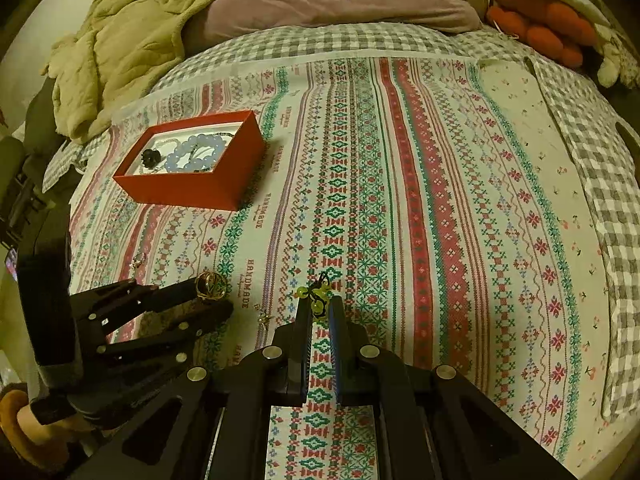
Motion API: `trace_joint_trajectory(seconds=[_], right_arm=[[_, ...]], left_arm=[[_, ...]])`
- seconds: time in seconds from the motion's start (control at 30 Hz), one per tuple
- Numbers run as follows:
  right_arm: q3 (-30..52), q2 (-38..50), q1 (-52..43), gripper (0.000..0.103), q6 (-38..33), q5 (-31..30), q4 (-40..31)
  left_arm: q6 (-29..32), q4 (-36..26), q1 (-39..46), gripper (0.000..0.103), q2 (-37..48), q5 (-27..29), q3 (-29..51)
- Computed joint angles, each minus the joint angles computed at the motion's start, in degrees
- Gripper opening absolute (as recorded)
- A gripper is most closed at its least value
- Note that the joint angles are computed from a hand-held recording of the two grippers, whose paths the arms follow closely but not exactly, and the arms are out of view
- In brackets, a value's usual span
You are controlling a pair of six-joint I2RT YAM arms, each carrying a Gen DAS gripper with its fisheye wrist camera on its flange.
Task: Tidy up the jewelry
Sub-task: 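Grasp the green beaded earring with the right gripper and lift it, then grasp the gold stone ring with the left gripper while the right gripper holds the earring, then carry the gold ring with the left gripper into the red box while the right gripper drops the earring there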
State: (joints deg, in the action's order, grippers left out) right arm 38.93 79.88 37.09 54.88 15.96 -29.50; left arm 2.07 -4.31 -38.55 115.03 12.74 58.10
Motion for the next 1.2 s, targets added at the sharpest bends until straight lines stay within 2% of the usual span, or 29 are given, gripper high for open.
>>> trace_joint_trajectory(seconds=[0.27,0.67,1.2], right_arm=[[0.38,-0.60,-0.77,0.008,-1.06,-0.68,0.11],[6.25,0.81,-0.01,0.008,-2.40,0.14,-0.90],[14.14,5.47,-0.83,0.008,-4.42,-1.14,1.79]], left_arm=[[-0.28,-1.46,0.67,0.025,-1.24,-0.84,0.49],[1.24,-11.21,9.41,0.025,-8.04,3.62,4.17],[3.59,-16.72,15.92,0.025,-11.79,4.98,7.24]])
